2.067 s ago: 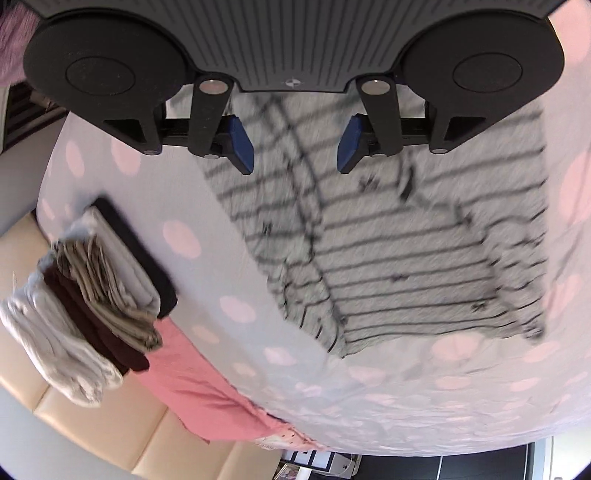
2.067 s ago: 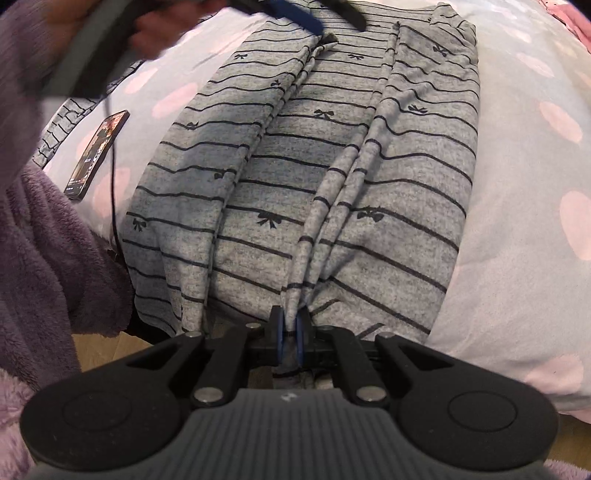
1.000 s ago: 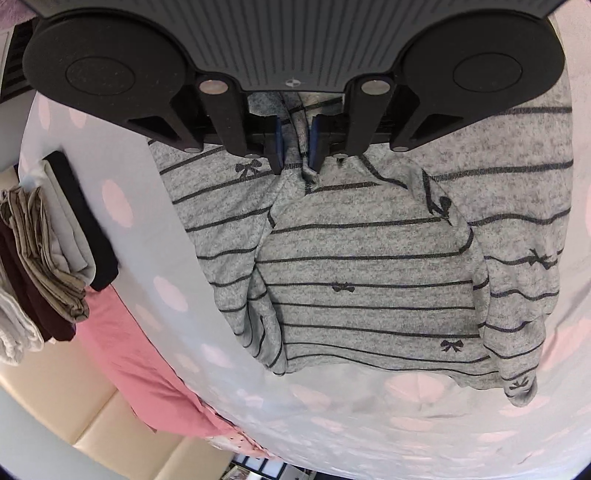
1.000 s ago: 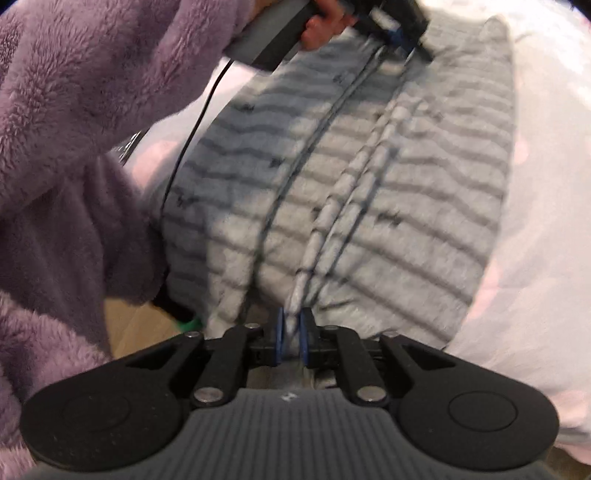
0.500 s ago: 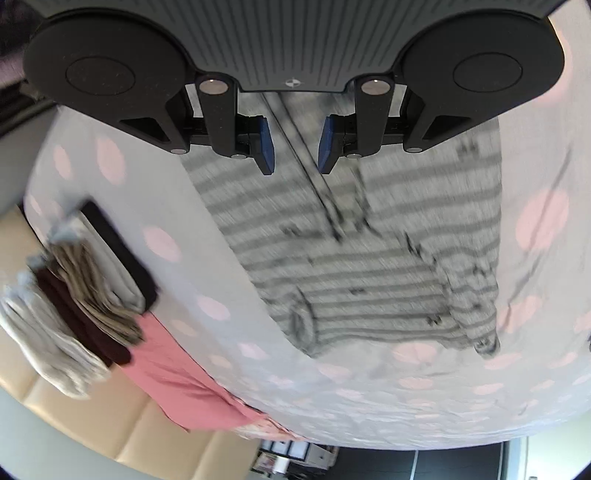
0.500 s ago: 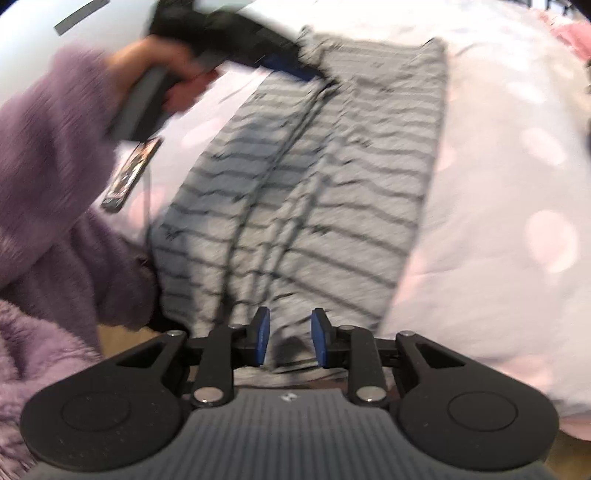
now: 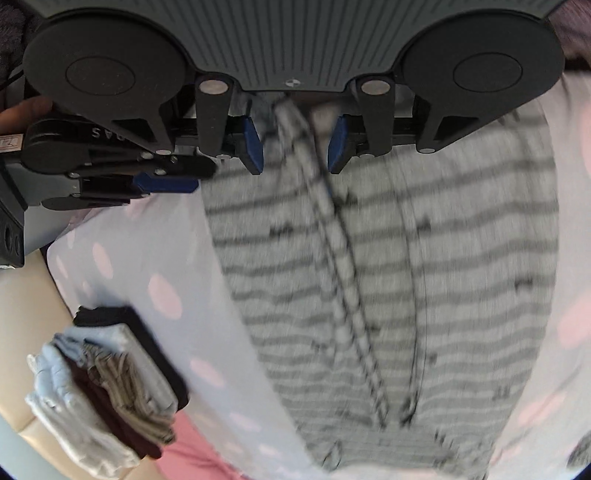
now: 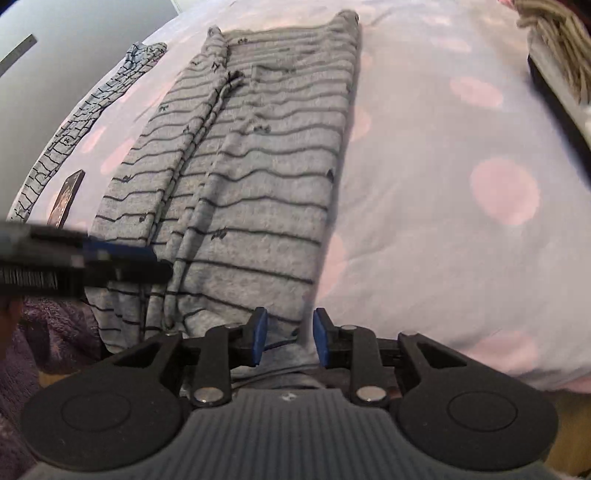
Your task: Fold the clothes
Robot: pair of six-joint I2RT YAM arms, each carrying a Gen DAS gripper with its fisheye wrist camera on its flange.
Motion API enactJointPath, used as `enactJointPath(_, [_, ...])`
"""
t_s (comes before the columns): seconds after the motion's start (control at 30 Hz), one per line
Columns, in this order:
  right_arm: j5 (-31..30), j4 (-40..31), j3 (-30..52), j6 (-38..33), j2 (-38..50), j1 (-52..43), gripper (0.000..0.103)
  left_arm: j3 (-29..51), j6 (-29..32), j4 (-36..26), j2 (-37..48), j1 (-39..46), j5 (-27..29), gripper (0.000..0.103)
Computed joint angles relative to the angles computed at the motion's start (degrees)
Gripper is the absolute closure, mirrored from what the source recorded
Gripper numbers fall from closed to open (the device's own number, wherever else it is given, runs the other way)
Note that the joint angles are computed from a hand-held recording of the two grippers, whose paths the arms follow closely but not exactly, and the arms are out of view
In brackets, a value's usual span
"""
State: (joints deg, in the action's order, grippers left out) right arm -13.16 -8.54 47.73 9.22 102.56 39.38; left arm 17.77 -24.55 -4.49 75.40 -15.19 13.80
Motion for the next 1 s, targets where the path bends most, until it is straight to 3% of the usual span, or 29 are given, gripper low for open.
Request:
enactJointPath(0.13, [0.33, -1.05, 0.05, 0.04, 1.87, 1.45, 0.078, -1.54, -0.01, 4.57, 4.77, -0.01, 2.09, 0.067])
enactJointPath(0.23, [-0.92, -3.48, 0.01, -0.39, 2.64, 2.15, 0.082, -2.52, 0.87, 7.02, 7.14, 0.86, 3.87, 0.081])
enactJointPath(0.37, [-5.46, -8.46, 1.82, -1.52, 7.97, 2.78, 0.095, -3.14, 1.82, 6.86, 6.61, 1.03, 3.58, 0.085])
enactJointPath(0.47, [-3.74, -10.54, 1.72, -1.76, 9.39, 3.31, 0.094, -3.70, 1.31, 5.21, 4.47, -0.10, 2.10, 0.085])
enactJointPath(0.6, [-3.63, -6.94, -4.21, 1.62, 1.51, -1.74, 0.087, -4.11, 1.02, 2.96, 2.00, -0.34, 2.46, 0.080])
enactJointPath(0.7, [-3.48, -2.37, -8.77, 3.13, -4.94, -5.41, 0.087, -3.90, 1.16, 2.35, 2.14, -1.45, 2.65, 0.066])
enactJointPath(0.83, [-6.24, 2.86, -9.44, 3.82, -4.75, -7.70, 0.087, -3.60, 1.23, 2.89, 4.73, -2.57, 2.20, 0.066])
enactJointPath(1.0, [-5.81, 8.13, -9.27, -1.45, -1.33, -4.86, 0.088, -3.77, 1.98, 3.39, 6.45, -1.91, 1.70, 0.077])
